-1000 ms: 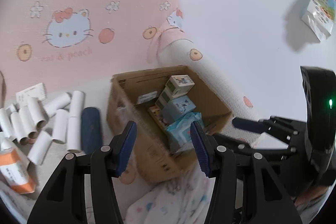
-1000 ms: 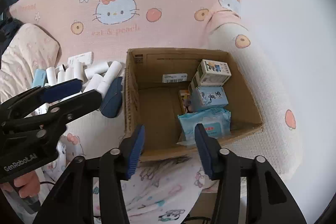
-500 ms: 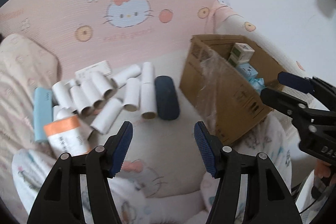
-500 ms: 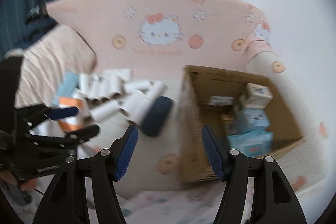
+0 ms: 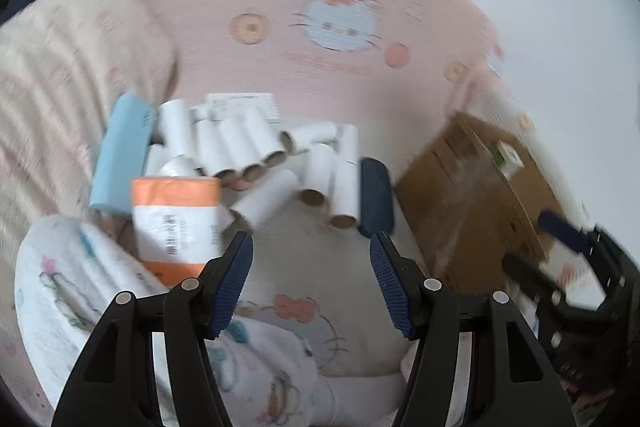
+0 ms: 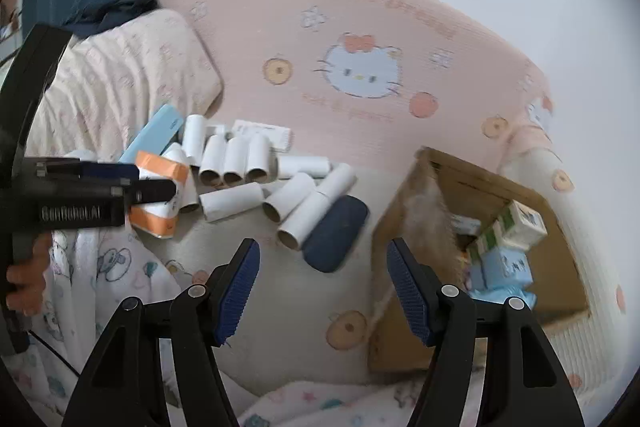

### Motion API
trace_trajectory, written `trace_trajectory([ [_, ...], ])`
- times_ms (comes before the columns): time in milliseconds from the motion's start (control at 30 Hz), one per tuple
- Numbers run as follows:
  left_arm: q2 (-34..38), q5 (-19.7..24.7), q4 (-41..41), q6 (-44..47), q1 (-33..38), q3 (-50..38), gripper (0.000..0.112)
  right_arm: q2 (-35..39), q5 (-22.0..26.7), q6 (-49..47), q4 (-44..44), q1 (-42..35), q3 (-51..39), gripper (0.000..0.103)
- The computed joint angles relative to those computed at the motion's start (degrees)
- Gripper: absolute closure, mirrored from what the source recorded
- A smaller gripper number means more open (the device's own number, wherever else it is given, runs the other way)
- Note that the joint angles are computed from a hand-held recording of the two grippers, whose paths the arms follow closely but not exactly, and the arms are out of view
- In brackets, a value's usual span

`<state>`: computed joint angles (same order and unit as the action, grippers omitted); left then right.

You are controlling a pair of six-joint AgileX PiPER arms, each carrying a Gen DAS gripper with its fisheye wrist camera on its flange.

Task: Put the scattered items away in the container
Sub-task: 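Withdraw the right gripper from the cardboard box back to the pile, then reach the right gripper to the orange-and-white tissue pack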

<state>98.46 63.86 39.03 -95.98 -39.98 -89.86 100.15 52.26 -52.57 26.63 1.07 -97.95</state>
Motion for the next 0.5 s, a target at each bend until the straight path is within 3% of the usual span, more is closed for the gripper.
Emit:
trace_trajectory([
  [233, -8.31, -0.54, 2.43, -10.04, 4.79, 12.75, 0.047, 4.83, 1.48, -0.66, -0.12, 6.14, -3.19, 0.039],
  [500, -15.09, -13.68, -1.25, -11.69, 15.53, 25.58, 0.047, 14.23, 7.07, 4.53, 0.00, 12.45, -14.28, 0.039],
])
